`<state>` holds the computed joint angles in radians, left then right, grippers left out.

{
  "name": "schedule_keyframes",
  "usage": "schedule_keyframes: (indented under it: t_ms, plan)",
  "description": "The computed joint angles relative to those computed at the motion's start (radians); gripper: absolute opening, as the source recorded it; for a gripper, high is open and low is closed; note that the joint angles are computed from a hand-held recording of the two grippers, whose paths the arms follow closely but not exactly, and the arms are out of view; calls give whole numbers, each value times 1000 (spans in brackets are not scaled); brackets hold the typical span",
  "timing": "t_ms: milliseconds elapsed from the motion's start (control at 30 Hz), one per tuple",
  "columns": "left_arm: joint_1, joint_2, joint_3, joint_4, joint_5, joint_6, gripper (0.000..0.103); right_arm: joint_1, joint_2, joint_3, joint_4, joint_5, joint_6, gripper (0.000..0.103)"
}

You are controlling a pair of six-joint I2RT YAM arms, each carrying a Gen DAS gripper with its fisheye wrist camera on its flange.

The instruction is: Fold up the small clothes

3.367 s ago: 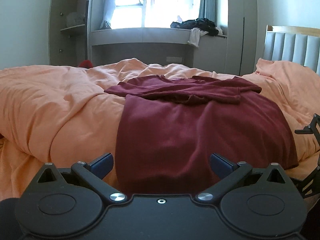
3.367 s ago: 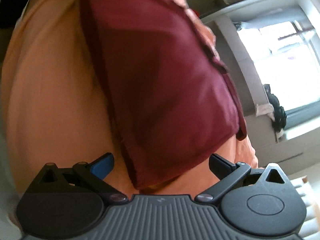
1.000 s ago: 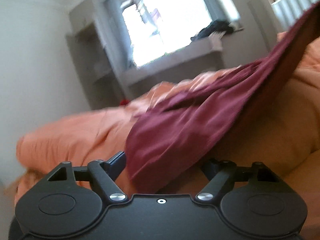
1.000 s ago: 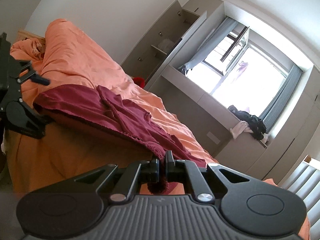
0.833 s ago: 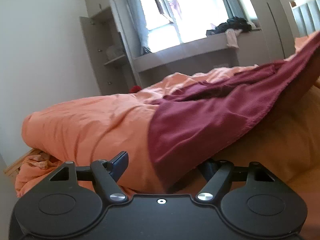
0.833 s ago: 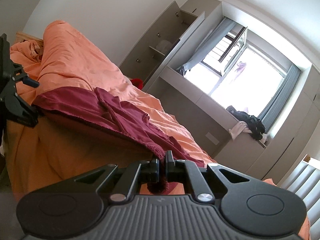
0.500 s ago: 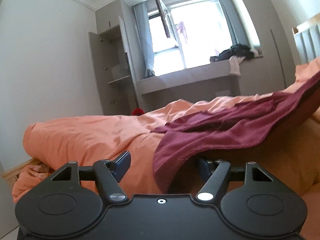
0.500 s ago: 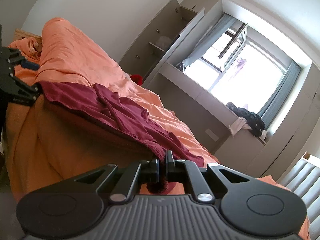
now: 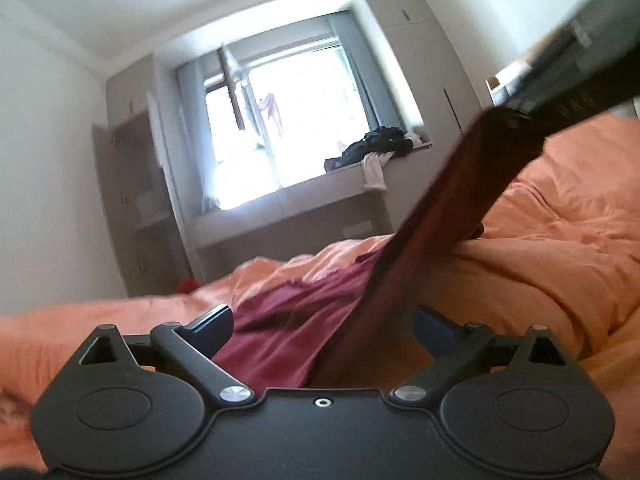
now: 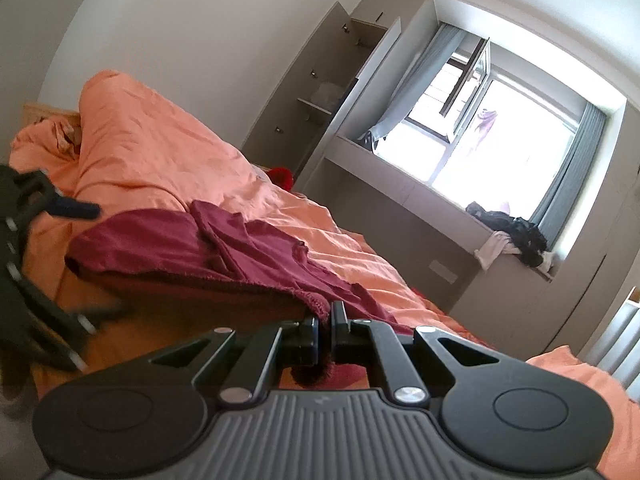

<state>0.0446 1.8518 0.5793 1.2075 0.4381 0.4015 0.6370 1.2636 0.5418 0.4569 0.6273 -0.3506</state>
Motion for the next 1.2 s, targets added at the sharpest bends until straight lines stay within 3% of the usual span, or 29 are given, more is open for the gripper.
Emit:
schedule_keyframes:
  t_ms: [167, 300, 567, 833, 1067, 1133, 1200]
  plan:
    - [-147, 19, 70, -46, -186, -23, 97, 3, -15, 13, -45, -10, 27, 5]
    - [-162, 34, 88, -28, -228, -15, 91, 9, -41, -2, -73, -1, 45, 5]
    - [-4, 49, 64, -61, -173, 111, 69, 31, -75, -62, -40, 39, 66, 5]
    - [159, 29, 127, -258, -180, 90, 64, 27, -73, -57, -50, 37, 79, 5]
    - [178, -5, 75, -173, -119, 76, 56, 31, -61, -32, -72, 53, 79, 6]
    - [177, -10, 69, -158, -104, 73, 49, 30, -64, -30, -84, 56, 89, 6]
    - [177, -15, 93, -199, -76, 73, 31, 24, -69, -26, -100, 53, 97, 6]
